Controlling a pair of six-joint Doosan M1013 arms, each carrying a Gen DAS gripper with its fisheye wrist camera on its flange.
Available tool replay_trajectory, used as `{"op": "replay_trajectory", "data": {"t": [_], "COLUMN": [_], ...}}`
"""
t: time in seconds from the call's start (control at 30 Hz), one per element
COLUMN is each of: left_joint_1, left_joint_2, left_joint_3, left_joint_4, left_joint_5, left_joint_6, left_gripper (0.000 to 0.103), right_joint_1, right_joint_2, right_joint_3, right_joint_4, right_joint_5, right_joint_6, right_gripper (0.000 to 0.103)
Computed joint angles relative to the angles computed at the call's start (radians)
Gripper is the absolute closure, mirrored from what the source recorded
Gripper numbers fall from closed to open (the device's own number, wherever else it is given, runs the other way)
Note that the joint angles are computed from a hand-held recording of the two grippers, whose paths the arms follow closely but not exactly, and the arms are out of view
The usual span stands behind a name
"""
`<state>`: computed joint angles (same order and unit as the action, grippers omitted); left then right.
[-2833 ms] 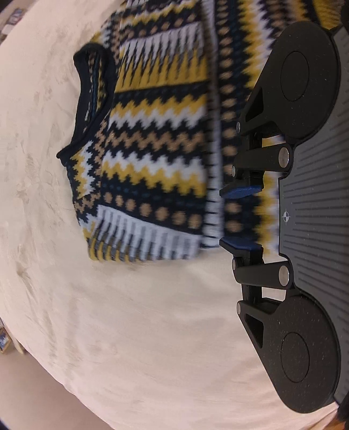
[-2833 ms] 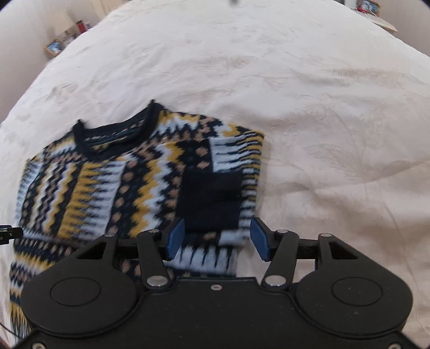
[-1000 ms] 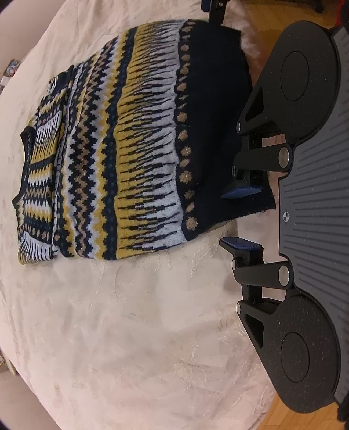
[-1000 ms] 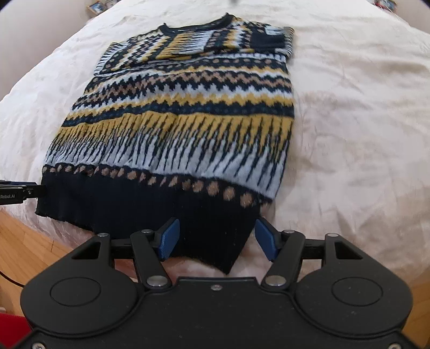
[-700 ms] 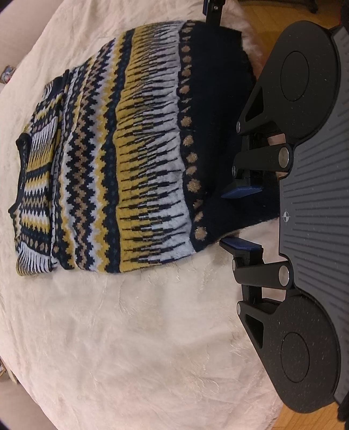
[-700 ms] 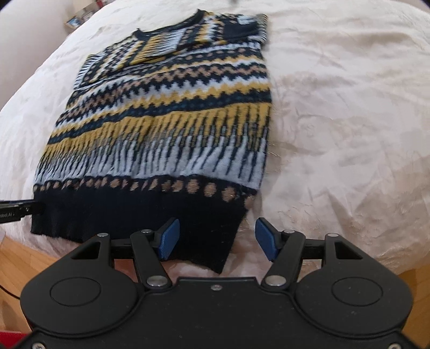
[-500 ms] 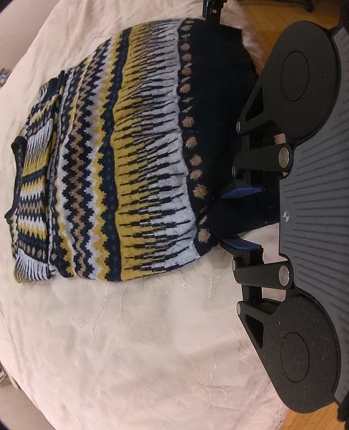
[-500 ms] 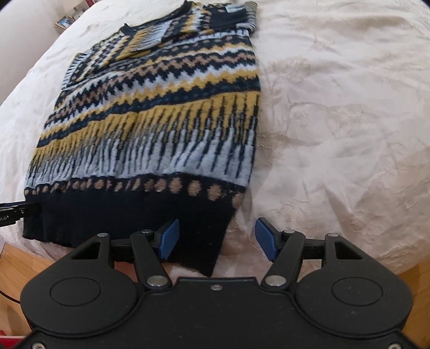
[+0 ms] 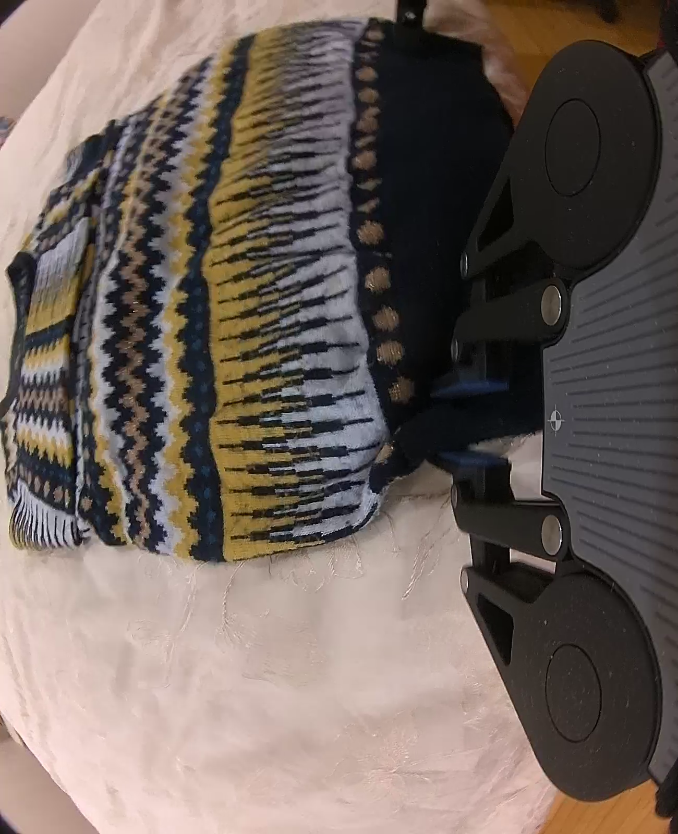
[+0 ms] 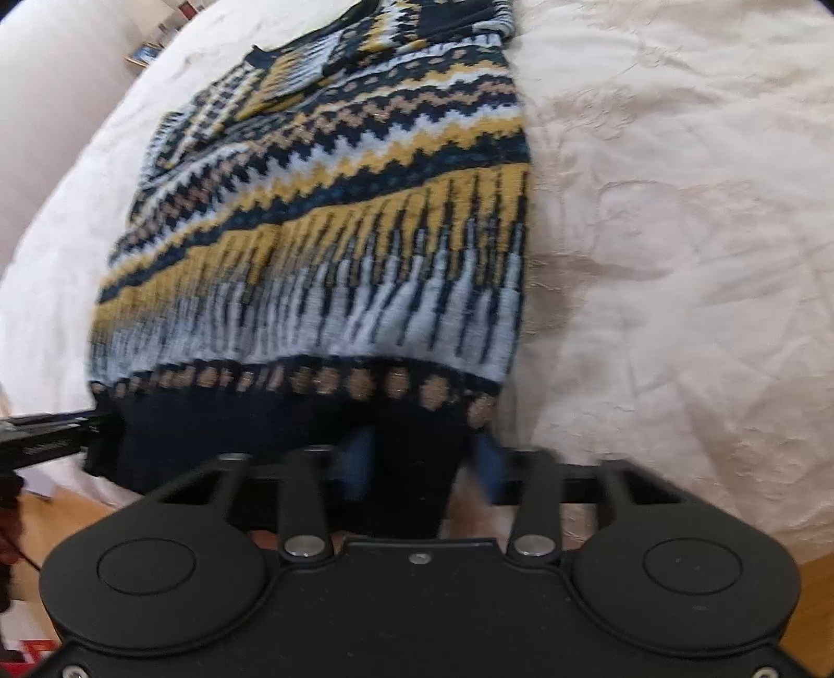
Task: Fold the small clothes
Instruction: 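Lift the hem with both grippers and fold it up toward the collar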
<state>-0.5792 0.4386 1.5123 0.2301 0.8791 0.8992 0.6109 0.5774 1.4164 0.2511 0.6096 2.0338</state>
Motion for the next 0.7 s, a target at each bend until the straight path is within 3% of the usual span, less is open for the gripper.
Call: {"op": "replay_trajectory", "data": {"t": [0.03, 0.13, 0.43, 0.7], "left_joint_1": [0.001, 0.005, 0.02, 0.041], "left_joint_2": [-0.007, -0.024, -0.045, -0.017], "left_joint_3": [0.005, 0.01, -0.025, -0.099], "left_joint_4": [-0.004, -0.009, 0.029, 0.104], "left_joint_5": [-0.014, -0.03, -0.08, -0.105], "left_joint_6": [-0.013, -0.07, -0.204, -0.297], "left_gripper": [0.095, 0.096, 0.096, 0.096], "right_joint_1": [-0.003, -0.011, -0.053, -0.085], "right_joint_2": [-0.001, -0.01, -0.049, -0.015], "right_joint_3": [0.0, 0.007, 0.023, -0.058], "right_joint_4": [0.019, 0.074, 0.349, 0.428], "right_joint_5": [0.0, -0.02, -0.11, -0.146], "right_joint_6": [-0.013, -0.059, -0.328, -0.404], "right_gripper": [0.085, 0.09, 0.091, 0.091]}}
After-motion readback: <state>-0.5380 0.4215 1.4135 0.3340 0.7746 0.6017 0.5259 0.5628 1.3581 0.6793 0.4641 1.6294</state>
